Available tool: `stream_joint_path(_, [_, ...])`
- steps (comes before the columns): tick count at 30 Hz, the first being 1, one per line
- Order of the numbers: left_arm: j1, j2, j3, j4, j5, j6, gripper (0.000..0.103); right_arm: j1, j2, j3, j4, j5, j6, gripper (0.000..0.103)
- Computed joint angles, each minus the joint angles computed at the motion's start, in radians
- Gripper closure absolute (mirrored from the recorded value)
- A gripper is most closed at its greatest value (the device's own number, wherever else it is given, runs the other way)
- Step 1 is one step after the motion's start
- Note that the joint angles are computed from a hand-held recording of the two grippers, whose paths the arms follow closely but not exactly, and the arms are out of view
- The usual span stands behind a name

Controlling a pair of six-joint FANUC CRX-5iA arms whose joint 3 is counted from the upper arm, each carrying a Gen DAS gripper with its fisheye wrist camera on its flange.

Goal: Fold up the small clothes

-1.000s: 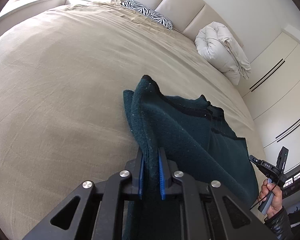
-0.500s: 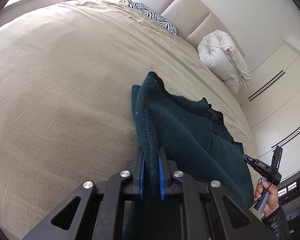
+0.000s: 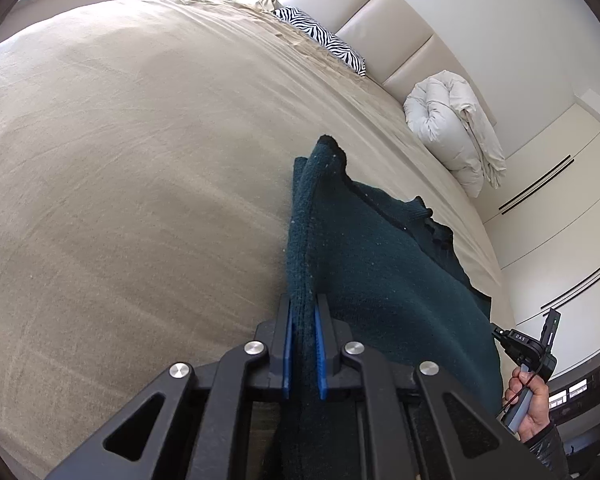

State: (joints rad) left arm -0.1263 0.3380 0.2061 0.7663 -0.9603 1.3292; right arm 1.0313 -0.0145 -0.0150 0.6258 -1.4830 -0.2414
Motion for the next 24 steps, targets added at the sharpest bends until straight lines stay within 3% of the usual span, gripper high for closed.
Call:
stream_joint_path(5, [0.000, 0.007, 0.012, 0.007, -0.009, 0.000, 0.090, 0.001, -0.046, -0.069, -0.024, 0.015, -0.088, 0.101])
stream_joint_path(8, [0.006, -0.007, -0.008, 0.031, -0.001, -0.011, 0.079, 0.058, -0.052, -0.055, 0.016, -0.059, -0.114, 0.097])
stream_joint_path(10, [0.005, -0.027, -0.030, 0.037, 0.015, -0.008, 0.064, 0.125, -0.064, -0.066, 0.079, -0.087, -0.128, 0.089])
stream_joint_path(12, [0.000, -0.047, -0.035, 0.012, 0.025, -0.005, 0.058, 0.178, -0.061, -0.050, 0.083, -0.113, -0.123, 0.064])
stream_joint_path(14, [-0.005, -0.071, -0.046, -0.017, 0.040, -0.005, 0.053, 0.229, -0.051, -0.033, 0.078, -0.127, -0.133, 0.045])
stream_joint_path(15, [-0.008, -0.080, -0.049, -0.028, 0.045, -0.006, 0.052, 0.252, -0.043, -0.026, 0.077, -0.137, -0.137, 0.045])
stream_joint_path(17, [-0.013, -0.078, -0.033, -0.069, 0.024, 0.010, 0.051, 0.282, -0.020, -0.001, 0.056, -0.138, -0.086, 0.048])
stream_joint_path(18, [-0.015, -0.074, -0.030, -0.077, 0.012, 0.016, 0.052, 0.284, 0.003, 0.027, 0.026, -0.151, -0.039, 0.069])
stream_joint_path(19, [-0.015, -0.076, -0.037, -0.072, 0.012, 0.013, 0.052, 0.283, 0.036, 0.063, -0.009, -0.189, 0.001, 0.080])
stream_joint_path(20, [-0.017, -0.080, -0.045, -0.077, 0.017, 0.009, 0.052, 0.290, 0.048, 0.070, -0.026, -0.214, 0.000, 0.082])
stream_joint_path(24, [-0.027, -0.066, -0.006, -0.153, -0.005, 0.017, 0.054, 0.341, -0.048, -0.054, 0.010, -0.160, -0.235, 0.098])
